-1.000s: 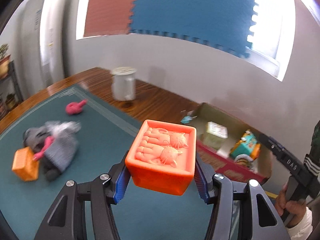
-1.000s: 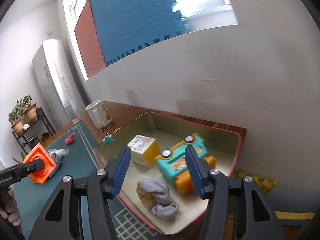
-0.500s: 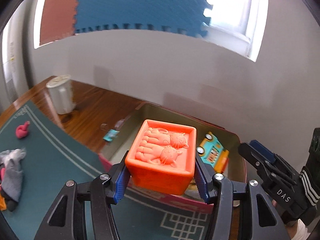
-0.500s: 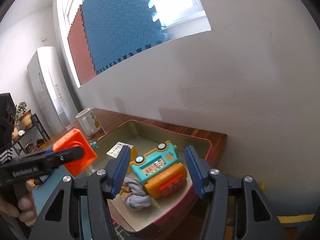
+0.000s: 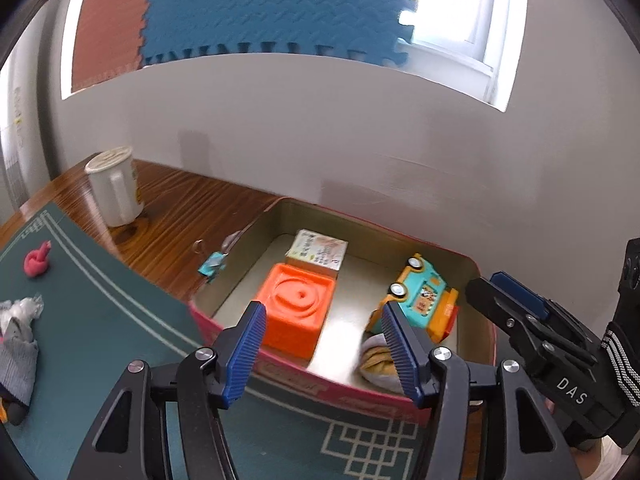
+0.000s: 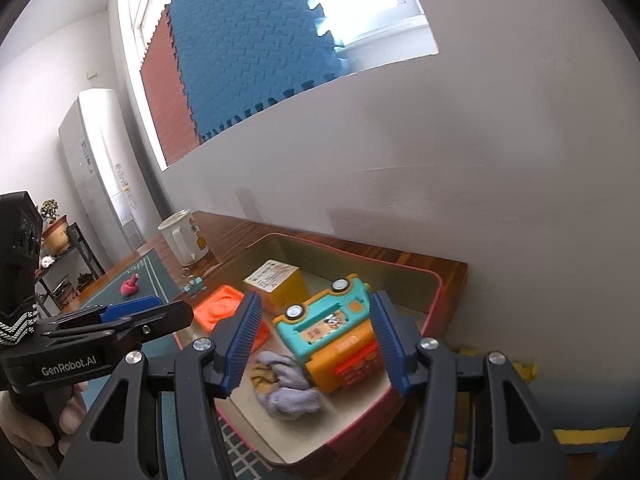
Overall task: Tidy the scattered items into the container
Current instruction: 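Move both grippers back toward the remaining toys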
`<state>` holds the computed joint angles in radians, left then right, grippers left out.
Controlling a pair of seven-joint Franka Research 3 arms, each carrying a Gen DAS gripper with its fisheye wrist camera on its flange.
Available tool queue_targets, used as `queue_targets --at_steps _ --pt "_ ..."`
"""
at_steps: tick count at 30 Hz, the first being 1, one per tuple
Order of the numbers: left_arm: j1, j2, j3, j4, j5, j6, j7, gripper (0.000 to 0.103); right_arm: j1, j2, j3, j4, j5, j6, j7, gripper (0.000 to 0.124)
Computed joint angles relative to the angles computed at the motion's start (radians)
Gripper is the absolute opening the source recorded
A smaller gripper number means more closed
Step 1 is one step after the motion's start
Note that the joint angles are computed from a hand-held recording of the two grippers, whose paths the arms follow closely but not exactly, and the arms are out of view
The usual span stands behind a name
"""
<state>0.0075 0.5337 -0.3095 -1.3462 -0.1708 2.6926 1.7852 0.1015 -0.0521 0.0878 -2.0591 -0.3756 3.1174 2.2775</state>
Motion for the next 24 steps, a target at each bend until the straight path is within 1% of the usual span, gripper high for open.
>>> queue_targets --at_steps 4,8,10,11,13,15,17,20,23,24 --pt "0.017 -0.036 0.009 -0.054 -0.007 0.028 -0.014 0.062 0.031 0.008 -0.002 0.008 0.063 0.001 -0.069 0.060" --pt "0.034 -0.085 0.030 -0.121 -0.009 0.054 -0.052 0.062 0.070 0.021 -0.004 0.022 0.145 -0.001 -0.155 0.060" --pt "0.044 -0.104 0.042 -0.148 -0.009 0.065 -0.075 0.065 0.092 0.031 -0.003 0.033 0.185 0.000 -0.201 0.068" --pt "0.047 -0.119 0.052 -0.173 -0.005 0.083 -0.092 0.072 0.102 0.036 -0.003 0.038 0.200 0.000 -0.220 0.071" --pt "0.055 -0.146 0.072 -0.220 0.005 0.122 -0.125 0.073 0.122 0.045 -0.003 0.048 0.229 0.005 -0.254 0.076" --pt "0.070 -0.170 0.083 -0.261 0.011 0.146 -0.150 0.073 0.148 0.059 0.002 0.064 0.294 0.006 -0.327 0.077" --pt "0.081 -0.201 0.113 -0.310 0.029 0.170 -0.200 0.073 0.170 0.072 0.008 0.080 0.369 0.005 -0.406 0.078" --pt "0.098 -0.241 0.153 -0.376 0.066 0.202 -0.273 0.073 0.199 0.101 0.034 0.118 0.517 -0.011 -0.561 0.078" --pt "0.093 -0.299 0.237 -0.474 0.171 0.248 -0.400 0.073 0.218 0.131 0.061 0.161 0.650 -0.047 -0.696 0.078" --pt "0.091 -0.310 0.263 -0.494 0.213 0.252 -0.448 0.073 0.226 0.141 0.066 0.175 0.678 -0.062 -0.728 0.079"
